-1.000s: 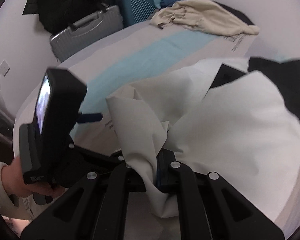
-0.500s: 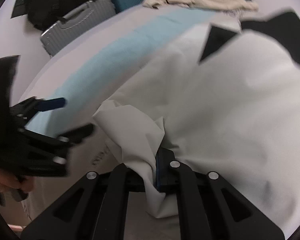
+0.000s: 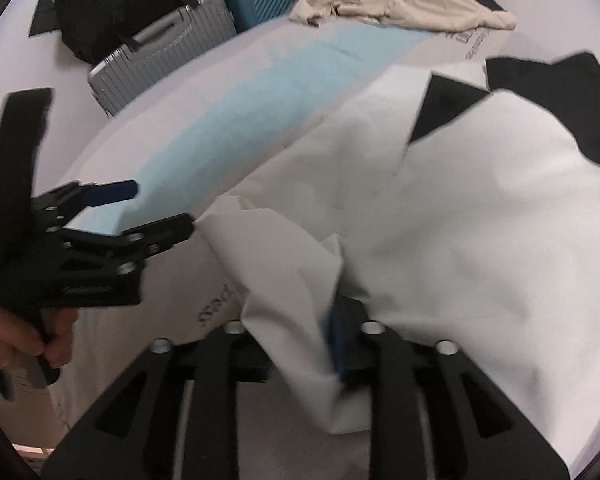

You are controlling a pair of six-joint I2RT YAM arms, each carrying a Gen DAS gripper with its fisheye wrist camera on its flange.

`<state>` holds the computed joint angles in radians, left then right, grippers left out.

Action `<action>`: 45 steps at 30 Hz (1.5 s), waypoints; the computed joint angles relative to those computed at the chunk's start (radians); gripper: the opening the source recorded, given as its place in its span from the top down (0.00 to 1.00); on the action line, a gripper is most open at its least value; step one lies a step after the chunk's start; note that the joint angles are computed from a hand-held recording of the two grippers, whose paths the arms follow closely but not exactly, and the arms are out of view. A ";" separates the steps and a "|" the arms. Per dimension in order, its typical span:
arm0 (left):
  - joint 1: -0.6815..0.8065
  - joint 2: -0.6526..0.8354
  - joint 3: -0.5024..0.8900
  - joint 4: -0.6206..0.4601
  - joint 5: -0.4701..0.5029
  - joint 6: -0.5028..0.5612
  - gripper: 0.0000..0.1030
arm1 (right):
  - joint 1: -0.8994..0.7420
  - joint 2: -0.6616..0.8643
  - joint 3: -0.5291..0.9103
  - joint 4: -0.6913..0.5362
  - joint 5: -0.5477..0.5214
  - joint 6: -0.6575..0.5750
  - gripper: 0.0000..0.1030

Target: Fold large clothes

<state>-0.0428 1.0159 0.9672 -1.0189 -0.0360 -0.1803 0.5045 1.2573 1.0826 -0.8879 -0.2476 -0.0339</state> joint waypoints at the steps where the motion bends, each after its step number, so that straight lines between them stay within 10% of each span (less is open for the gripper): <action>1: 0.001 0.009 0.018 -0.003 -0.002 0.000 0.06 | -0.022 -0.020 0.011 -0.017 -0.024 -0.003 0.62; 6: -0.006 0.067 0.123 -0.012 0.007 -0.020 0.06 | -0.128 -0.025 0.047 -0.065 -0.076 -0.040 0.54; 12: -0.071 0.146 0.162 0.030 -0.001 -0.033 0.06 | -0.248 0.031 -0.012 -0.021 -0.136 -0.110 0.89; 30: -0.160 0.174 -0.037 0.156 0.173 -0.025 0.06 | -0.088 -0.020 -0.208 0.181 -0.006 -0.051 0.90; 41: -0.183 0.263 -0.040 0.154 0.162 -0.009 0.05 | -0.027 -0.203 -0.156 -0.012 0.087 -0.166 0.36; 45: -0.176 0.321 0.030 0.108 0.167 -0.002 0.05 | -0.191 -0.261 -0.026 -0.143 -0.025 -0.288 0.36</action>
<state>-0.2193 1.3372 0.9973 -0.9108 0.1314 -0.1821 0.3135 0.9959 1.0561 -1.0307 -0.2730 -0.3223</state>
